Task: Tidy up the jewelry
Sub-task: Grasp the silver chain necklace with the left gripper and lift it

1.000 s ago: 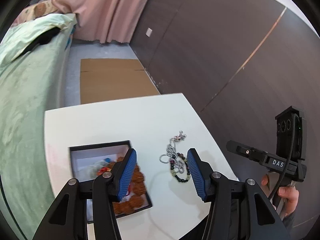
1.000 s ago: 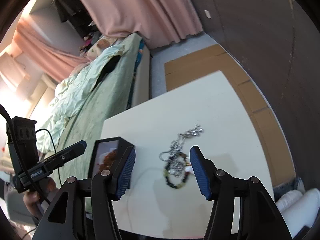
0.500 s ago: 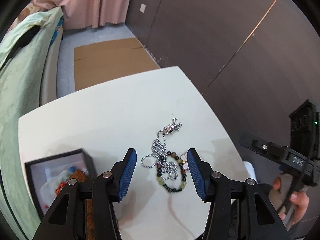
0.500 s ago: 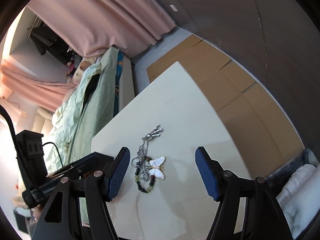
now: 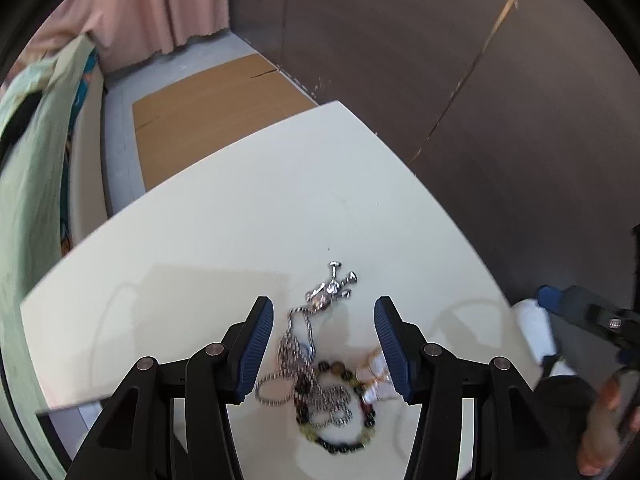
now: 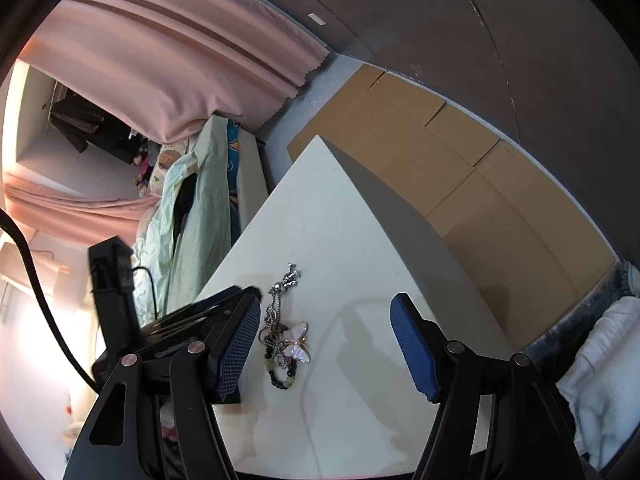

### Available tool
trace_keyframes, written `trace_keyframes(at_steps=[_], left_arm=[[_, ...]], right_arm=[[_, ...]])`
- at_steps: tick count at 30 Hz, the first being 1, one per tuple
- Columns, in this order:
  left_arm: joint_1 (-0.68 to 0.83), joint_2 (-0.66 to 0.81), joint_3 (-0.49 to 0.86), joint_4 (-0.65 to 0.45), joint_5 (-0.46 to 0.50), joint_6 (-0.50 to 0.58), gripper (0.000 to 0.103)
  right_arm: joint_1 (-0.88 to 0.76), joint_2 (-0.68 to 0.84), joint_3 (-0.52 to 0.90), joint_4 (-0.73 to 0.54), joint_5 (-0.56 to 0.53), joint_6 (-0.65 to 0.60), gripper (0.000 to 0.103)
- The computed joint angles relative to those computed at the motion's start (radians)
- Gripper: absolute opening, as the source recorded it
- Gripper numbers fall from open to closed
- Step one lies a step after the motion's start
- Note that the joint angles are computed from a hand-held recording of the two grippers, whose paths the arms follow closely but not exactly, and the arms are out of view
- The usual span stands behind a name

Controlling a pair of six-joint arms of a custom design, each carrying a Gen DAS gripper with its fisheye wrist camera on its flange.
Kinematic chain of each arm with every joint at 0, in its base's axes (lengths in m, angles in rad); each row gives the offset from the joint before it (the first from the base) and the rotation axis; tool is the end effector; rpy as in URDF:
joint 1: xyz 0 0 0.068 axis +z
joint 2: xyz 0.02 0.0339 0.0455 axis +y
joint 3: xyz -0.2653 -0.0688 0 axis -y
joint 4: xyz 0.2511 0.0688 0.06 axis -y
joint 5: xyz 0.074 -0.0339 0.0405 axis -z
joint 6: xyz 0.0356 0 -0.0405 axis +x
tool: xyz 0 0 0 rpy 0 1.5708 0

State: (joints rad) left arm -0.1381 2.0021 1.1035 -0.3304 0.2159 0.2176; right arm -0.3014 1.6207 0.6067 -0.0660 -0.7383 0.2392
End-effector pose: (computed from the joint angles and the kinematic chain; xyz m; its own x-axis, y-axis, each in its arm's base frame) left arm 0.3661 -0.0586 0.0929 -0.8668 0.3334 -0.3708 0.4022 0.9070 -0.1247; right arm 0.2594 -0.0555 0.1085 -0.8380 0.4440 -0.3173 0.1186 0.7156 0.6884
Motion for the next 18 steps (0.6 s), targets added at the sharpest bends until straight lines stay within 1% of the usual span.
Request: trace_keyframes(at_steps=[4,5,6,7,8,9,10,12,16,18], left_arm=[[-0.037,0.041,0.017,0.015,-0.076,0.03,0.054],[-0.043,0.055,0.02,0.023,-0.105,0.036,0.053],[-0.045,0.069,0.027,0.02,-0.119,0.043,0.049],[-0.043,0.087,0.038,0.011,-0.121,0.05,0.045],[-0.041,0.097,0.043,0.01,-0.115,0.053,0.044],[-0.029,0.091,0.028,0.035,-0.092,0.055,0.039],[-0.026,0.087,0.023,0.041,-0.092,0.058,0.032],[-0.019,0.082,0.014,0.054,-0.084,0.063,0.014],[-0.001,0.051,-0.01,0.053,-0.047,0.073,0.013],[0.017,0.005,-0.037,0.054,-0.023,0.073,0.013]], right_arm=[[0.0,0.005,0.002,0.001,-0.001,-0.001,0.068],[0.001,0.006,0.002,0.003,-0.002,0.001,0.068],[0.003,0.006,0.002,0.006,-0.001,0.004,0.068],[0.011,0.002,-0.003,0.015,0.003,0.012,0.068],[0.017,0.002,-0.004,0.02,0.007,0.016,0.068],[0.018,0.005,-0.004,0.018,0.008,0.011,0.068],[0.023,0.009,-0.004,0.021,0.01,0.011,0.068],[0.043,0.01,-0.005,0.026,0.023,0.018,0.068],[0.066,0.02,0.001,0.023,0.034,0.006,0.068],[0.083,0.032,0.012,0.017,0.043,-0.004,0.068]])
